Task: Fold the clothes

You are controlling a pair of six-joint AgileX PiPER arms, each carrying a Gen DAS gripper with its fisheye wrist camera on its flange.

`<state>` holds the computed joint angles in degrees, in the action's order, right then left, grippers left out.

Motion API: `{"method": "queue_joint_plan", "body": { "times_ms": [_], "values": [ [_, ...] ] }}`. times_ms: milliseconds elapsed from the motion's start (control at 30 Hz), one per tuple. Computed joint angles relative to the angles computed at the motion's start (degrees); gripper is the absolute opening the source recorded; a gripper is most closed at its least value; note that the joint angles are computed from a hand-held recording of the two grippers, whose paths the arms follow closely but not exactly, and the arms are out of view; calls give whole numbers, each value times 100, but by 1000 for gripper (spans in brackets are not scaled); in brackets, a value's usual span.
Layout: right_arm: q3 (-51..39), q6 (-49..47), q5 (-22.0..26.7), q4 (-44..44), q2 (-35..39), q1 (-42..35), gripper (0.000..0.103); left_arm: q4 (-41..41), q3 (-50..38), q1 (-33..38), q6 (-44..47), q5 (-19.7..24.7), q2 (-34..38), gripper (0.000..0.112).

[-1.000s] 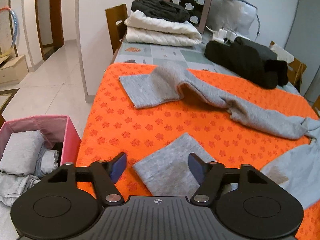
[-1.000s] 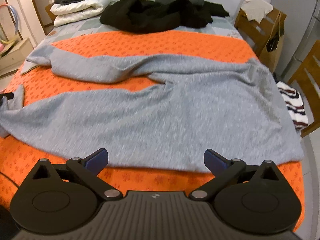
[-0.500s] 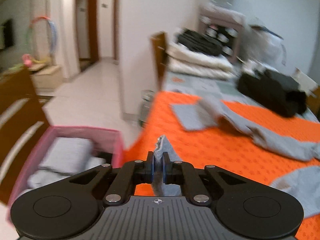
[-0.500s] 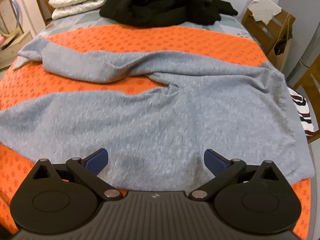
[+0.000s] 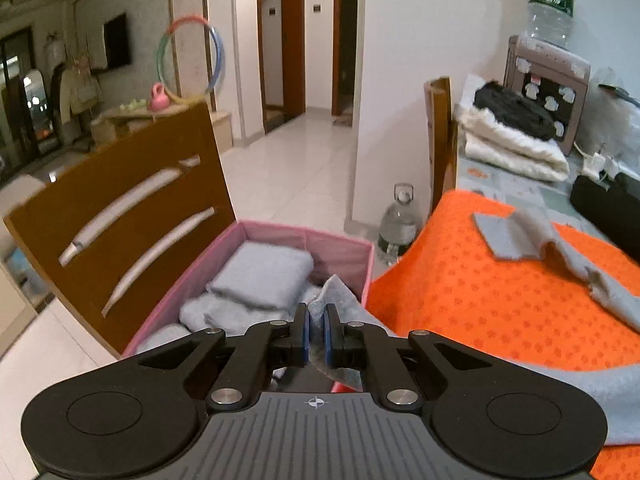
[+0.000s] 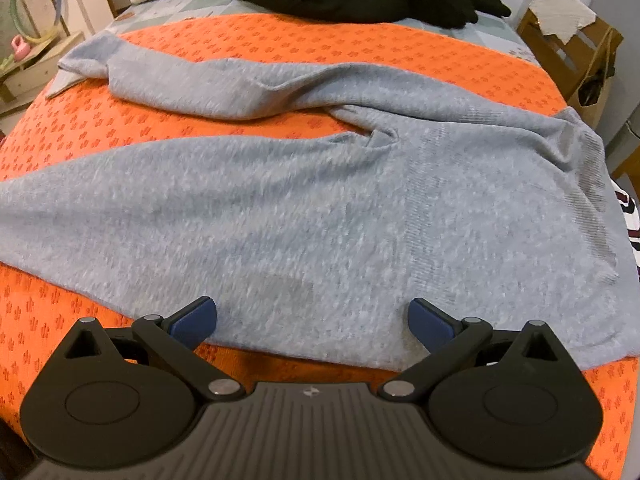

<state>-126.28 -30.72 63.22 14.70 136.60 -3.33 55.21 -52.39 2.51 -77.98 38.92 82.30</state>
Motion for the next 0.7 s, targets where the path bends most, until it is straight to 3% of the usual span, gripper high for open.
{"method": "queue_joint_plan", "body": {
  "times_ms": [200, 267, 367, 567, 700],
  "values": [
    [-282, -32, 164, -22, 142, 11, 103, -4, 190, 99, -237, -305, 355, 17],
    [-309, -25, 174, -31, 159, 15, 103, 95, 240, 152, -419, -462, 324, 39],
    [-267, -4, 129, -50, 145, 30, 103, 380, 199, 241, -596, -744, 356, 50],
    [-108, -22, -25, -64, 86, 46, 103, 164, -539, 448, 158, -1449, 942, 64],
    [34, -3, -142, -52, 22, 47, 103, -689, -1356, 537, 1331, -1713, 1625, 65]
  ]
}}
